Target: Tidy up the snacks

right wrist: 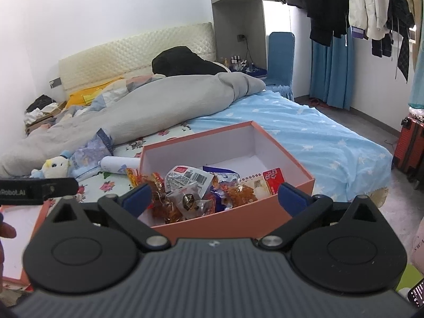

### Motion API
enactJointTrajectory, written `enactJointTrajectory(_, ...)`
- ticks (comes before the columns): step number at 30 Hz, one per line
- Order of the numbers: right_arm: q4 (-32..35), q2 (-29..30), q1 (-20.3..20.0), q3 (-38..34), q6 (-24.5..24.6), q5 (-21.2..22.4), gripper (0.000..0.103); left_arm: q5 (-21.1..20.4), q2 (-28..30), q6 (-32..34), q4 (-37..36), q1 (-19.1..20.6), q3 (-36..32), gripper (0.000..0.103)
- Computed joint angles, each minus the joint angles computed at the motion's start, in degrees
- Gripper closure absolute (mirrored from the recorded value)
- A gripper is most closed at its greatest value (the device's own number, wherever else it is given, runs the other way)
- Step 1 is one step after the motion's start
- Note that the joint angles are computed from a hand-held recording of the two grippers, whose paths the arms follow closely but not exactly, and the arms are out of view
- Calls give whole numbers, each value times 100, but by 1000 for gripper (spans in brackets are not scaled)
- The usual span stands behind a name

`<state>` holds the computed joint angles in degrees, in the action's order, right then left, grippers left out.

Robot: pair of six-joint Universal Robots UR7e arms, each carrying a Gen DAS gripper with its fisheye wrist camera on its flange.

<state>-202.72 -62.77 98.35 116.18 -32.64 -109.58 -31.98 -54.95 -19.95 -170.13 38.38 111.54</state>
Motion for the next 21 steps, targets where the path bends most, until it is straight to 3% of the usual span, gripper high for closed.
enactJointTrajectory(21, -6, -8, -9, 3, -56, 24, 0, -12, -54, -54, 111, -29, 24, 1)
